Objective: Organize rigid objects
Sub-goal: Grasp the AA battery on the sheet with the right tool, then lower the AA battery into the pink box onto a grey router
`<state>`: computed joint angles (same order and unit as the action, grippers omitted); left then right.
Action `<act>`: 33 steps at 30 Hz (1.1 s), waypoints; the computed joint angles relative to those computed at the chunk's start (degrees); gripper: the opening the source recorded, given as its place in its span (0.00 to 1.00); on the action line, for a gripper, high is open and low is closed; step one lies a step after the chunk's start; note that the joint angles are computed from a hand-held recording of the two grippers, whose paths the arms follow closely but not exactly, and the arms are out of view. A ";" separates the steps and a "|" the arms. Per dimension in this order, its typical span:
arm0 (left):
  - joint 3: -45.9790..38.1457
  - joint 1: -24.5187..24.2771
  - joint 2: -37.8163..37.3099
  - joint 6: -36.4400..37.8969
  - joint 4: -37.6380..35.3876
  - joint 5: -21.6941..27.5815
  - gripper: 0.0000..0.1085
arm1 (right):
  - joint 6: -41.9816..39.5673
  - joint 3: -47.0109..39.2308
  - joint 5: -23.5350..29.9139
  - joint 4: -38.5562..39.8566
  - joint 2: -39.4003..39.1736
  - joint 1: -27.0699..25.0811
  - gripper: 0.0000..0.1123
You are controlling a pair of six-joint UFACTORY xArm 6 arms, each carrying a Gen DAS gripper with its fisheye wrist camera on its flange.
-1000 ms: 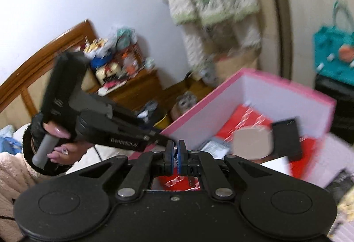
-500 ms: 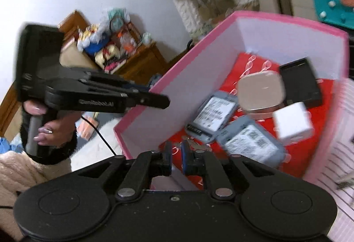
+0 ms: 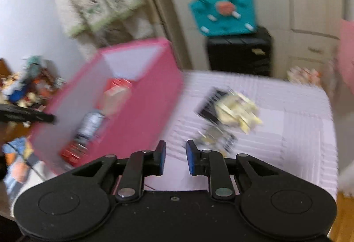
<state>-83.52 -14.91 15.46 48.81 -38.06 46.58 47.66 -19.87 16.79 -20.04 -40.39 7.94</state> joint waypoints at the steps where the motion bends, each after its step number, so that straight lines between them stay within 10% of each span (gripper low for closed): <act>1: 0.10 -0.01 -0.06 -0.17 0.09 -0.06 0.12 | 0.63 0.79 1.11 -0.69 -0.18 -0.10 0.23; 9: 1.08 -0.79 -0.85 -1.80 1.47 -1.56 0.13 | 12.27 1.68 3.60 -16.98 2.31 -1.08 0.30; 22: 1.12 -0.98 -1.18 -2.67 3.31 -1.68 0.13 | 23.69 -2.96 -6.49 -32.14 14.47 -10.64 0.22; 23: 1.20 -1.07 -1.28 -2.85 3.76 -1.78 0.13 | 24.08 -3.51 -4.60 -32.90 14.54 -9.85 0.11; 33: 0.68 -2.39 -1.35 -3.43 9.18 -2.20 0.13 | 18.42 -1.78 0.18 -27.12 9.13 -6.03 0.11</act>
<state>-82.84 -17.30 14.11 45.37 -28.88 44.38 66.08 -21.65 16.96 -47.15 -31.26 1.91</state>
